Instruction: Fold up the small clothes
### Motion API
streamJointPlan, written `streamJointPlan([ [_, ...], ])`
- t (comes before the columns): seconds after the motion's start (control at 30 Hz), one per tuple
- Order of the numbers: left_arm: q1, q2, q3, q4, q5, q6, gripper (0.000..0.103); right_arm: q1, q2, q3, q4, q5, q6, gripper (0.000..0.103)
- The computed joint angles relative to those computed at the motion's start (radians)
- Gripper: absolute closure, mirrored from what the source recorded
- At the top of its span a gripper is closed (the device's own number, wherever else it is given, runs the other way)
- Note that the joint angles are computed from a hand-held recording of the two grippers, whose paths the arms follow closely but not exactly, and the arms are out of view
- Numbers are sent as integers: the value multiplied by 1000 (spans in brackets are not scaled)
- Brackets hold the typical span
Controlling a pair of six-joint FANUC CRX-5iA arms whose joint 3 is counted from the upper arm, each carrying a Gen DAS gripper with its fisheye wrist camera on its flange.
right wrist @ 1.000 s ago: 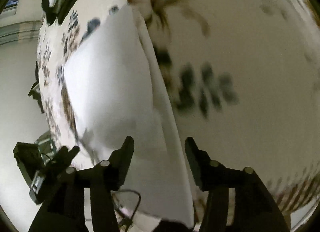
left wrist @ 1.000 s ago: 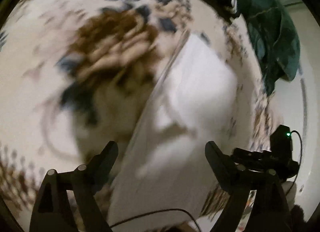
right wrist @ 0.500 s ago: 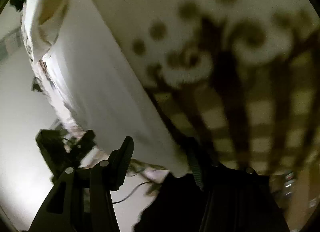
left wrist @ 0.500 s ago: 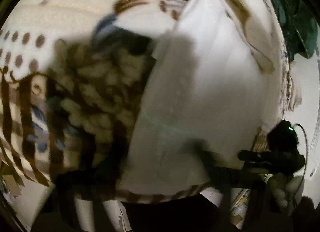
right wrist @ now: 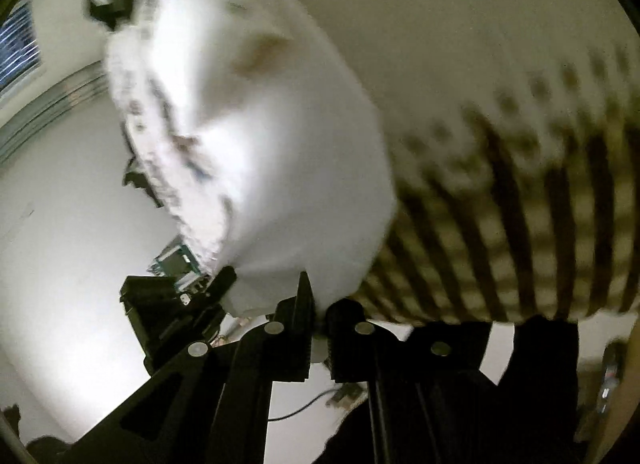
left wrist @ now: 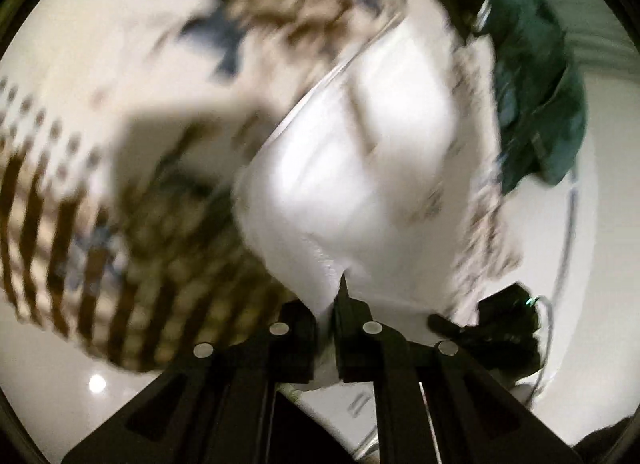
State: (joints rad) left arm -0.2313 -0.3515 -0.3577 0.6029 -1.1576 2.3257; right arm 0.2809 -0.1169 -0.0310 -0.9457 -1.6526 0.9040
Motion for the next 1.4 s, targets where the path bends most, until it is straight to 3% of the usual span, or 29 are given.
streamJointPlan([
  [0.13,56,138,78,54,110,-114,98,-21,91,153,-10,64,34,97],
  [0.27,63,299,90,181,306,-243,93,-22,226,310,18,173,99,97],
  [0.3,74,321,75,250,336,-295,75,-34,253,326,3,206,105,97],
  [0.33,81,337,59,306,380,-325,47,-34,274,340,21,245,94,95],
  [0.37,82,335,56,309,412,-323,39,-34,287,343,41,290,82,86],
  [0.4,81,323,50,298,452,-320,38,-40,288,334,44,324,68,76],
  [0.43,83,309,45,292,463,-325,38,-51,289,328,41,346,54,52],
  [0.47,98,306,74,234,433,-295,38,-54,273,307,49,376,43,42],
  [0.53,110,324,181,23,315,-203,38,-64,263,300,77,368,72,42],
  [0.6,101,373,279,-96,199,-208,38,-15,265,312,191,341,76,42],
  [0.7,84,461,381,-172,97,-261,38,22,292,332,280,286,110,42],
  [0.8,76,541,444,-179,74,-297,40,36,321,336,312,296,143,42],
  [0.87,69,559,468,-190,97,-323,80,46,354,359,322,301,162,45],
  [0.9,65,565,485,-198,94,-336,97,55,371,375,331,303,167,55],
  [0.93,62,560,485,-192,120,-362,97,68,381,377,348,316,170,94],
  [0.97,57,555,496,-202,127,-367,97,90,389,390,395,313,156,98],
  [1.1,58,560,528,-205,125,-364,97,144,365,385,507,361,134,99],
  [1.27,75,657,575,-179,88,-368,97,169,354,363,586,416,50,99],
  [1.37,110,669,532,-75,72,-414,88,167,404,399,591,402,32,99],
  [1.4,123,647,499,-50,81,-420,76,159,426,426,575,369,40,99],
])
